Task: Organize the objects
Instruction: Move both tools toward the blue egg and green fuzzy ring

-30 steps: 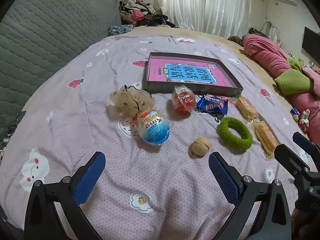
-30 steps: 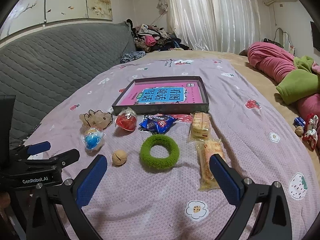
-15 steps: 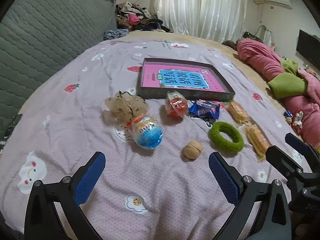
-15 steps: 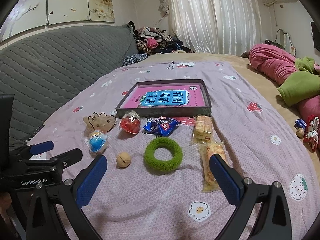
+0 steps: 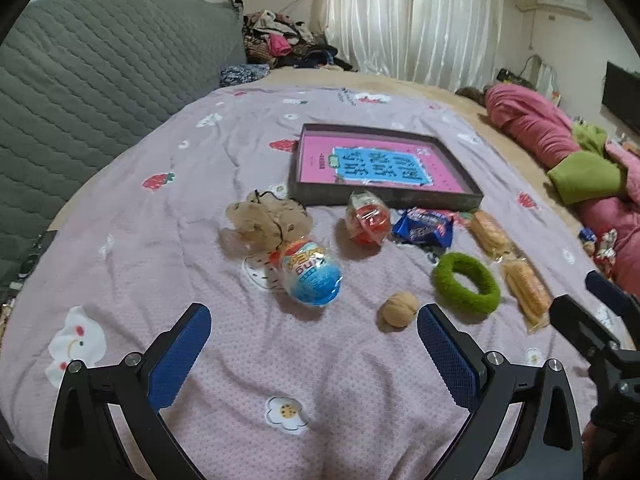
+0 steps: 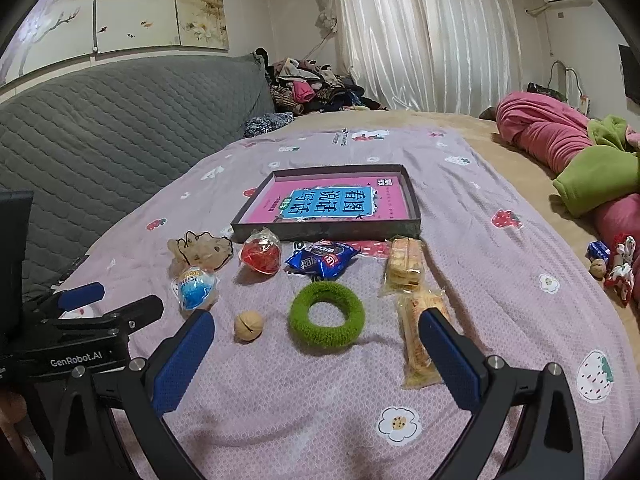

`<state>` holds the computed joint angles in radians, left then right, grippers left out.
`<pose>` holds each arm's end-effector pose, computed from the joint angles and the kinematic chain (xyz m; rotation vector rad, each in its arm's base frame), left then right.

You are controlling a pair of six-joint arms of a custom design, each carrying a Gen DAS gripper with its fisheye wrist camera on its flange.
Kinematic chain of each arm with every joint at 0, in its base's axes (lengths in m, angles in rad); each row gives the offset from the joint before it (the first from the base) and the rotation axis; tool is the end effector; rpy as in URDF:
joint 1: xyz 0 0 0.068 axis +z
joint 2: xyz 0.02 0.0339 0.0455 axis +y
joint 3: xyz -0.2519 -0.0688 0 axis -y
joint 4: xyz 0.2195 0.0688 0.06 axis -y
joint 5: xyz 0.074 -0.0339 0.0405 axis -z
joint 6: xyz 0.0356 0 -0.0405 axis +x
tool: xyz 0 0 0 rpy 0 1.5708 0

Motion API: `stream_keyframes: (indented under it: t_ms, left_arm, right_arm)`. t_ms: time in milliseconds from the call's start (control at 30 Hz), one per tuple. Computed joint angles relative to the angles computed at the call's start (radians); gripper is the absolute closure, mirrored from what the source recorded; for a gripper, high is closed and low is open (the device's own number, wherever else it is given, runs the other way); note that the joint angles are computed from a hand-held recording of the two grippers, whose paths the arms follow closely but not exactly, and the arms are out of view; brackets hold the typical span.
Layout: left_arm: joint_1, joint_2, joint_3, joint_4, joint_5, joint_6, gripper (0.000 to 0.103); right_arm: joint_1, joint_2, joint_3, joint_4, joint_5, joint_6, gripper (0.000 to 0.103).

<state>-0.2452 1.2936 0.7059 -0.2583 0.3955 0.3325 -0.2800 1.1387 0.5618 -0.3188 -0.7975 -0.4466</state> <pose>0.2274 -0.0710 0.2040 0.8473 2.2194 -0.4350 0.1925 -0.0289 0.1956 -0.5036 2.1496 0.5877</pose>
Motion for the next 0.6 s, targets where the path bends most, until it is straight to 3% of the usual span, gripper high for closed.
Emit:
stream_keyframes:
  t_ms: [600]
  left_arm:
    - [0.009,0.017,0.041,-0.034,0.006,0.002,0.000]
  right_arm:
    - [0.014,-0.007,0.044,-0.068,-0.004,-0.043,0.000]
